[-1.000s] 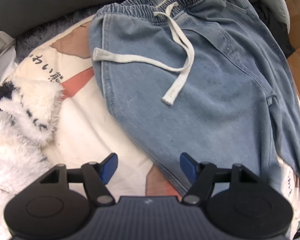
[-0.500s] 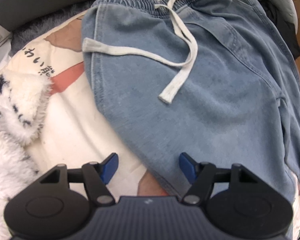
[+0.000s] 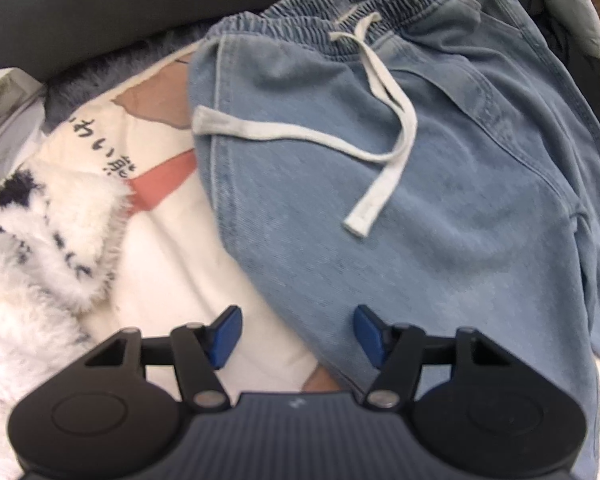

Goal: Fold clothes
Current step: 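Open the right gripper and release the leg hem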

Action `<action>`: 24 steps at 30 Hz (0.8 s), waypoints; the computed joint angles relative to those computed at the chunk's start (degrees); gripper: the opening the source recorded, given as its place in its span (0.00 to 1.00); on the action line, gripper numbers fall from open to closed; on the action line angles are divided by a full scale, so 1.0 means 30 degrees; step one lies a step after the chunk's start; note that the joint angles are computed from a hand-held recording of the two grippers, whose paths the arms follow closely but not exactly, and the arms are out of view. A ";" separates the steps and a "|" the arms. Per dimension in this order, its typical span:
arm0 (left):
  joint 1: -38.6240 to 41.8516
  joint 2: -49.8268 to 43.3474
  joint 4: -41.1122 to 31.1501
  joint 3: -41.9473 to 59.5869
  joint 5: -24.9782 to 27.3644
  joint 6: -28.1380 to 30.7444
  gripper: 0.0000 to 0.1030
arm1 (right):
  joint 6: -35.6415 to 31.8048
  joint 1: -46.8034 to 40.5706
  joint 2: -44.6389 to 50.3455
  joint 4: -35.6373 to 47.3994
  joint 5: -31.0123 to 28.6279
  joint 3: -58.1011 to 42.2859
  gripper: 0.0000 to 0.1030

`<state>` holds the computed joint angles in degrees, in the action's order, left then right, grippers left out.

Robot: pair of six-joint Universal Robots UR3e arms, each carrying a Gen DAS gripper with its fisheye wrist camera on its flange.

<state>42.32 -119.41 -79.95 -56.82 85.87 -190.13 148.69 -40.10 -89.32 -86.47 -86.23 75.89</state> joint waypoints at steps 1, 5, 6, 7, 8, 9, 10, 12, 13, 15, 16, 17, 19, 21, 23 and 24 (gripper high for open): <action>0.0028 0.0018 0.0011 -0.0029 0.0078 -0.0041 0.63 | 0.0125 -0.0358 -0.0384 -0.0098 0.0482 0.0508 0.10; 0.0249 -0.0385 -0.1223 0.1572 0.0380 0.0142 0.60 | 0.0064 -0.1740 -0.2167 -0.2029 0.2709 0.3189 0.25; 0.0310 -0.0542 -0.1621 0.2143 0.0460 0.0237 0.60 | 0.0353 -0.1912 -0.2383 -0.2310 0.3013 0.3785 0.26; 0.0407 -0.0670 -0.1969 0.2692 0.0585 0.0378 0.60 | 0.0630 -0.2046 -0.2560 -0.2556 0.3280 0.4357 0.26; 0.0527 -0.0814 -0.2286 0.3230 0.0708 0.0511 0.60 | 0.0905 -0.2180 -0.2731 -0.2803 0.3548 0.4922 0.26; 0.0586 -0.1179 -0.2443 0.3900 0.0798 0.0476 0.60 | 0.0944 -0.2189 -0.2649 -0.2781 0.3671 0.5154 0.26; 0.0621 -0.1623 -0.2554 0.4629 0.0879 0.0385 0.60 | 0.1031 -0.2158 -0.2640 -0.2827 0.3688 0.5490 0.26; 0.0689 -0.2573 -0.2851 0.6224 0.1043 0.0202 0.60 | 0.1405 -0.2016 -0.2702 -0.3146 0.3537 0.6214 0.27; 0.0721 -0.3097 -0.3057 0.7126 0.1127 0.0110 0.57 | 0.1601 -0.2012 -0.2906 -0.3450 0.3390 0.6647 0.29; 0.1107 -0.3235 -0.1959 0.7127 0.0931 -0.0401 0.57 | 0.1914 -0.2081 -0.3133 -0.3515 0.3173 0.7065 0.35; 0.1291 -0.3310 -0.1378 0.6914 0.0845 -0.0467 0.57 | 0.1891 -0.2223 -0.3250 -0.3303 0.3146 0.7155 0.36; 0.1392 -0.3777 -0.1339 0.7500 0.0885 -0.0407 0.56 | 0.1836 -0.2384 -0.3368 -0.3051 0.3131 0.7225 0.36; 0.1594 -0.4877 -0.1787 0.9184 0.1005 -0.0289 0.55 | 0.1941 -0.2645 -0.3457 -0.2482 0.3126 0.7118 0.36; 0.1879 -0.5420 -0.1907 0.9816 0.1017 -0.0326 0.53 | 0.2149 -0.2983 -0.3527 -0.1978 0.3277 0.7011 0.36; 0.2123 -0.5766 -0.1660 0.9984 0.1038 -0.0516 0.48 | 0.2421 -0.3304 -0.3773 -0.1519 0.3400 0.7110 0.37; 0.2221 -0.5610 -0.0948 0.9419 0.1162 -0.0589 0.46 | 0.2439 -0.3435 -0.3958 -0.1357 0.3396 0.7242 0.37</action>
